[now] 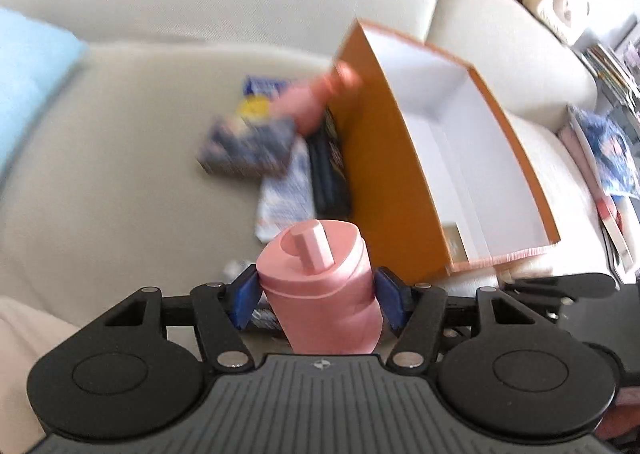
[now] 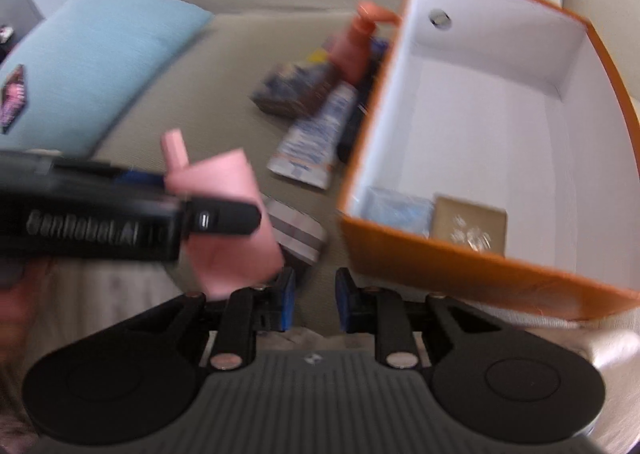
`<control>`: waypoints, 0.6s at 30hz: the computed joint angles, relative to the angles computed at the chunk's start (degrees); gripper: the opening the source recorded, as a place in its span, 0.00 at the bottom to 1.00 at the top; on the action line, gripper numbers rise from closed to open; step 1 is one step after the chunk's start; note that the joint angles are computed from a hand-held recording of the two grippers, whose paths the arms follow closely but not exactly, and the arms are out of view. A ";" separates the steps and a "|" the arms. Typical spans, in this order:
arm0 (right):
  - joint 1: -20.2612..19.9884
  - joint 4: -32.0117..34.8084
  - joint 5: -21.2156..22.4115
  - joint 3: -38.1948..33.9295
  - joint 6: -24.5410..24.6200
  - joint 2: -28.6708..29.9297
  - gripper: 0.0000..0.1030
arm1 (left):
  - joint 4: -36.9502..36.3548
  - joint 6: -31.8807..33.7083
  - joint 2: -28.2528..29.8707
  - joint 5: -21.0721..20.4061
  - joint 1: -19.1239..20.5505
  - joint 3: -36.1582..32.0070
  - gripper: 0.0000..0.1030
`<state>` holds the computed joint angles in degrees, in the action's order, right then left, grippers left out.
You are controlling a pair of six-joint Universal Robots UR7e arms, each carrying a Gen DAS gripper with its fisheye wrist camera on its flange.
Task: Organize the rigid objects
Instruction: 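Grasp the pink pump bottle with the right gripper while the left lifts the pink cup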
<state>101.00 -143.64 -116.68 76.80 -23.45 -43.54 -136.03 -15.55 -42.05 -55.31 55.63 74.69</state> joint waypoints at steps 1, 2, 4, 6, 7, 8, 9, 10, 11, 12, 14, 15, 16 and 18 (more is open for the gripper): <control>0.52 -0.49 0.19 -0.15 -0.70 -0.04 0.23 | -0.28 0.91 -0.09 0.93 -0.11 -0.57 0.68; 0.98 -0.95 0.46 -0.55 -1.35 0.12 0.23 | -1.03 2.12 -0.18 1.90 -0.20 -1.01 0.68; 1.64 -1.69 1.49 -2.00 -1.82 0.60 0.23 | -2.74 4.81 0.00 3.24 -0.11 -2.13 0.68; 2.12 -3.44 2.06 -4.18 -1.69 1.91 0.24 | -4.61 6.94 0.74 4.72 0.06 -3.60 0.68; 2.32 -4.68 1.86 -5.36 -1.63 2.85 0.24 | -5.22 7.74 1.23 5.38 0.26 -4.50 0.68; 2.54 -5.70 1.37 -6.93 -1.44 4.07 0.26 | -5.77 8.38 1.80 6.00 0.55 -5.59 0.68; 2.68 -6.47 1.02 -8.72 -1.12 5.44 0.27 | -6.09 8.78 2.35 6.56 0.81 -6.61 0.68; 2.75 -7.01 0.84 -10.52 -0.66 6.79 0.27 | -6.20 9.27 3.13 7.17 1.07 -7.98 0.68; 2.64 -7.05 0.65 -11.97 -0.01 7.53 0.29 | -6.59 9.96 3.89 7.76 1.33 -9.24 0.68; 2.69 -6.92 0.18 -14.24 1.00 9.17 0.34 | -6.85 10.51 4.68 8.10 1.65 -10.57 0.68; 2.70 -7.71 -1.18 -18.06 2.92 12.20 0.40 | -7.07 11.01 6.15 8.27 2.24 -12.91 0.68; 2.82 -7.85 -2.25 -19.76 3.75 13.59 0.40 | -6.97 11.30 6.96 8.21 2.63 -14.31 0.68; 2.75 -7.42 -2.88 -21.88 4.70 15.09 0.40 | -6.75 11.52 7.76 8.24 2.96 -15.68 0.68; 2.53 -6.89 -3.84 -24.55 6.54 16.99 0.40 | -6.77 12.20 9.12 8.14 3.59 -17.90 0.68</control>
